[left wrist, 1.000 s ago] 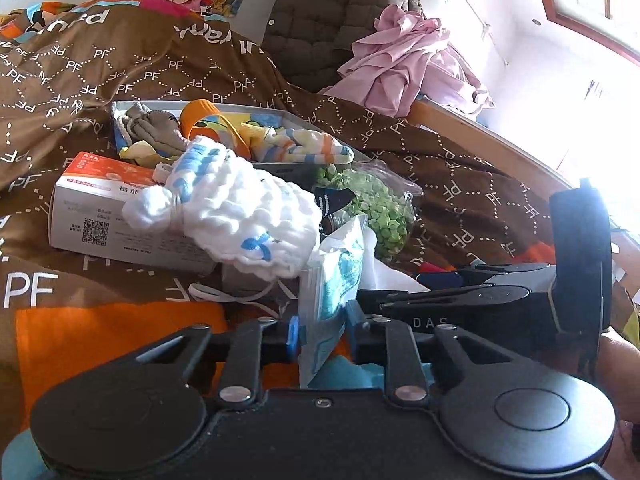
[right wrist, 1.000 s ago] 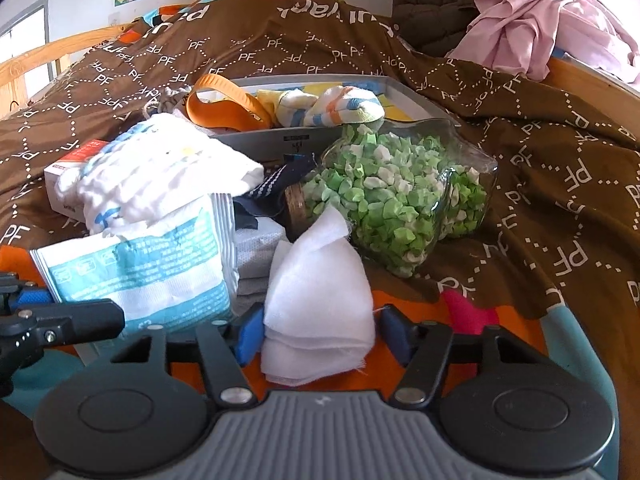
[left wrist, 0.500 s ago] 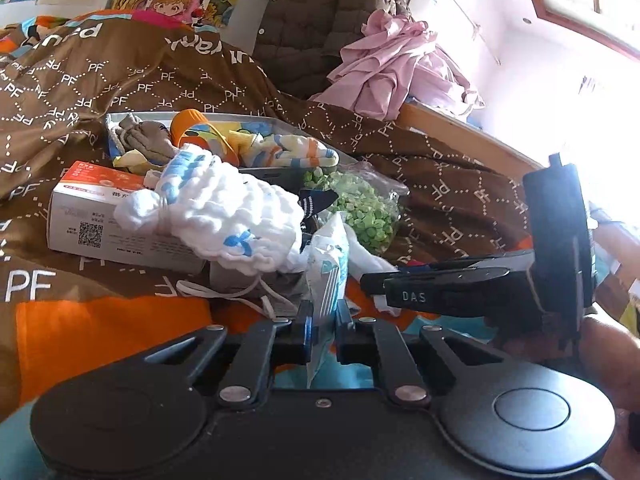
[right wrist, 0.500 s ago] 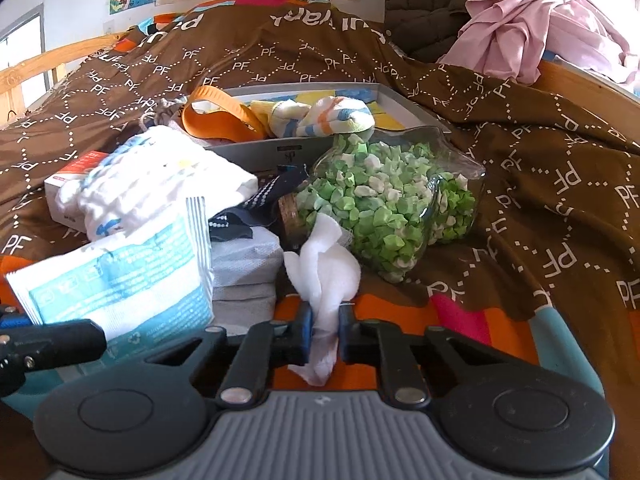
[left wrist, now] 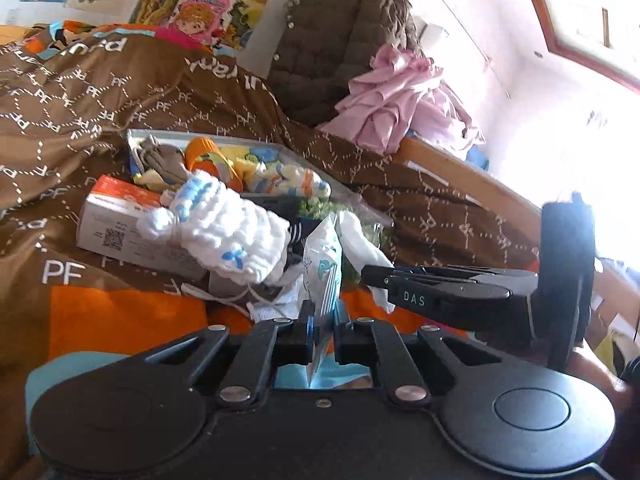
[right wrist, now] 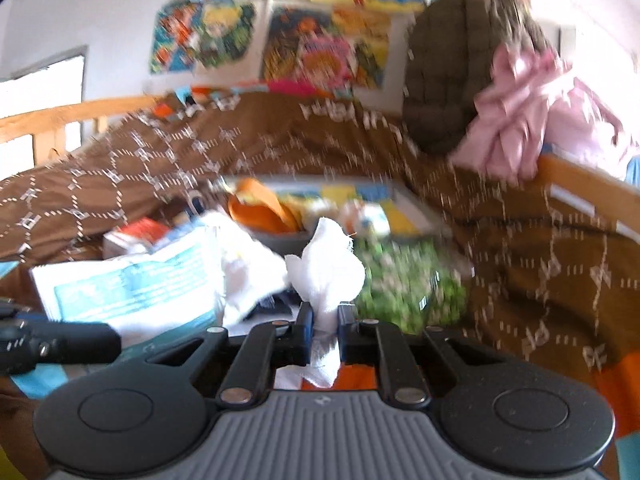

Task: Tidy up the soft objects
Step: 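Carry mask packet with left gripper while right gripper carries tissue to tray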

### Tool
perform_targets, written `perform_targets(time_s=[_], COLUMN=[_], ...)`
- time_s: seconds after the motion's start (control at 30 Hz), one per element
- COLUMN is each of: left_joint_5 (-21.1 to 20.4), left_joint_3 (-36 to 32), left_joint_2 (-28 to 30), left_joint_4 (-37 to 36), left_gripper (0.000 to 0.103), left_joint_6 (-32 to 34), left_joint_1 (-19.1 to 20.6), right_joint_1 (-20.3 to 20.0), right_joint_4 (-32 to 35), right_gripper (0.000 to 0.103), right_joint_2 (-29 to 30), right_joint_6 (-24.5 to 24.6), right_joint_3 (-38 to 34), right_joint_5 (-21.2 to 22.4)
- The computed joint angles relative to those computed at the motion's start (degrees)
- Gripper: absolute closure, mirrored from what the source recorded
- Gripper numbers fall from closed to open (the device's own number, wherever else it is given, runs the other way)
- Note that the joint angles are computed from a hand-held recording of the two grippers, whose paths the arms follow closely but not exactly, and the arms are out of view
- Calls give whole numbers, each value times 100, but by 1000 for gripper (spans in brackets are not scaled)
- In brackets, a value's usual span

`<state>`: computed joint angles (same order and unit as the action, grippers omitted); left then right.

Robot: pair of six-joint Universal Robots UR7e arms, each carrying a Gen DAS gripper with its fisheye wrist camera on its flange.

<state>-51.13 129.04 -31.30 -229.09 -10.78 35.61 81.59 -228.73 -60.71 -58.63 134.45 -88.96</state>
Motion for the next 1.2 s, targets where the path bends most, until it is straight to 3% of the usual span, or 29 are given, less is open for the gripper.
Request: perform_targets(time_s=[0.47, 0.97, 1.13, 1.2], left_joint_5=[1141, 1264, 1217, 1196], left_joint_3=[-328, -1141, -1535, -1757], left_joint_2=[-282, -50, 36, 85], left_joint_4=[340, 255, 293, 399], left_gripper=[94, 94, 94, 94], left_joint_6=[320, 1149, 1389, 1432], left_joint_1=[-427, -465, -267, -139], right_joint_1=[-109, -188, -138, -73], right_joint_4=[-226, -159, -201, -43], right_gripper=[90, 89, 89, 89], right_joint_2=[-254, -578, -198, 7], right_joint_6=[342, 853, 764, 853], right_joint_3=[112, 41, -548, -952], right_joint_5=[880, 1266, 1442, 1325])
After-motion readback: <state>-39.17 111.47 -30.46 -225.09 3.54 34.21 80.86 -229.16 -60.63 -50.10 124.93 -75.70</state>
